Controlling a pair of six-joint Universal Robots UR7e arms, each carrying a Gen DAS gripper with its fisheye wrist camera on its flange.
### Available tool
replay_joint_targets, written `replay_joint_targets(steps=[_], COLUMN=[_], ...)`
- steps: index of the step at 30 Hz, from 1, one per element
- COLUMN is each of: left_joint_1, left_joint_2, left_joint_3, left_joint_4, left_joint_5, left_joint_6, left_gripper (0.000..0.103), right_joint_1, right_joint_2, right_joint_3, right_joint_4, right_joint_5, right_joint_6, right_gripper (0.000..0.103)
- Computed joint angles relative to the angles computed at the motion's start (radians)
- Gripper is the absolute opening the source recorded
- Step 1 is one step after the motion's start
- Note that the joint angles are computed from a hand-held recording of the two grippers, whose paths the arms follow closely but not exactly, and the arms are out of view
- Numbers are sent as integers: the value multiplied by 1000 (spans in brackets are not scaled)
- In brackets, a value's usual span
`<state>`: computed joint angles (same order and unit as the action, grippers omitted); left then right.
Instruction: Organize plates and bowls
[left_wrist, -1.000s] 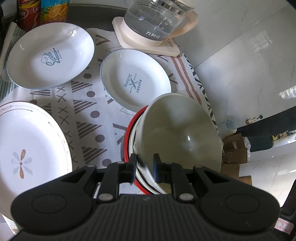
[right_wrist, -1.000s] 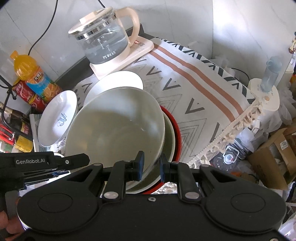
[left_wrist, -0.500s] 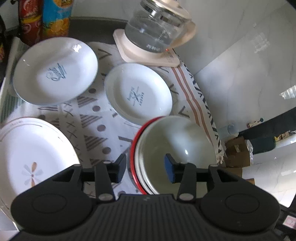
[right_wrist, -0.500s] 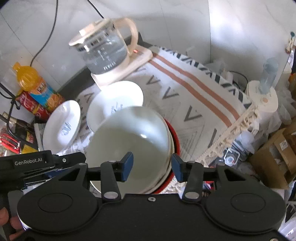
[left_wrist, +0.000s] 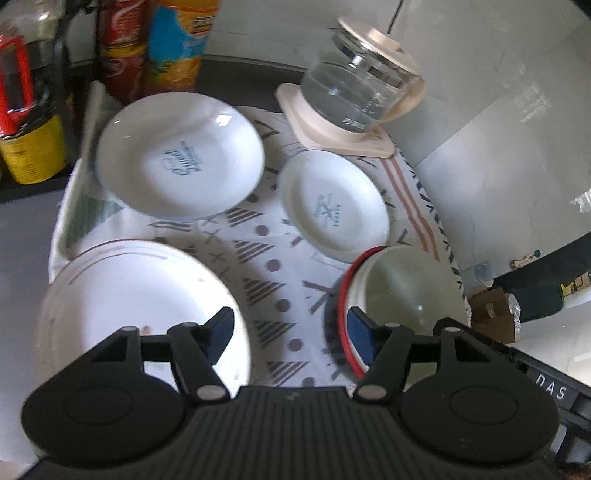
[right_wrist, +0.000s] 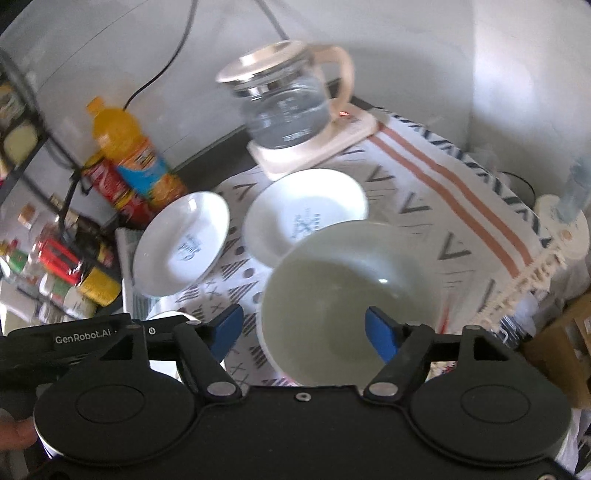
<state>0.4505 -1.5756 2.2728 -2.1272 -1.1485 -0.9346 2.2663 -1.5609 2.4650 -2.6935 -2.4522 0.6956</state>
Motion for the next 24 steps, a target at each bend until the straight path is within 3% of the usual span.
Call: replay_joint_targets(steps=[8, 14, 20, 24], left_joint_1=[1, -2, 8, 12], left_joint_2=[-107, -174, -231, -249], left_joint_3=[3, -5, 1, 2], left_joint_4=[150, 264, 298, 316], left_joint_5=[62, 116, 119, 134], left_joint_6=[-63, -106, -155, -179], left_gripper=[67, 82, 85, 86], right_joint_1=[18, 30, 28, 22], right_joint_2=[114, 184, 236, 263], right_joint_3=[-49, -87, -128, -153], right_joint_4=[-50, -68, -51, -35], right_joint_5=[49, 84, 105, 113], right_joint_6=[-69, -120, -171, -201], right_gripper=[80, 89, 102, 103])
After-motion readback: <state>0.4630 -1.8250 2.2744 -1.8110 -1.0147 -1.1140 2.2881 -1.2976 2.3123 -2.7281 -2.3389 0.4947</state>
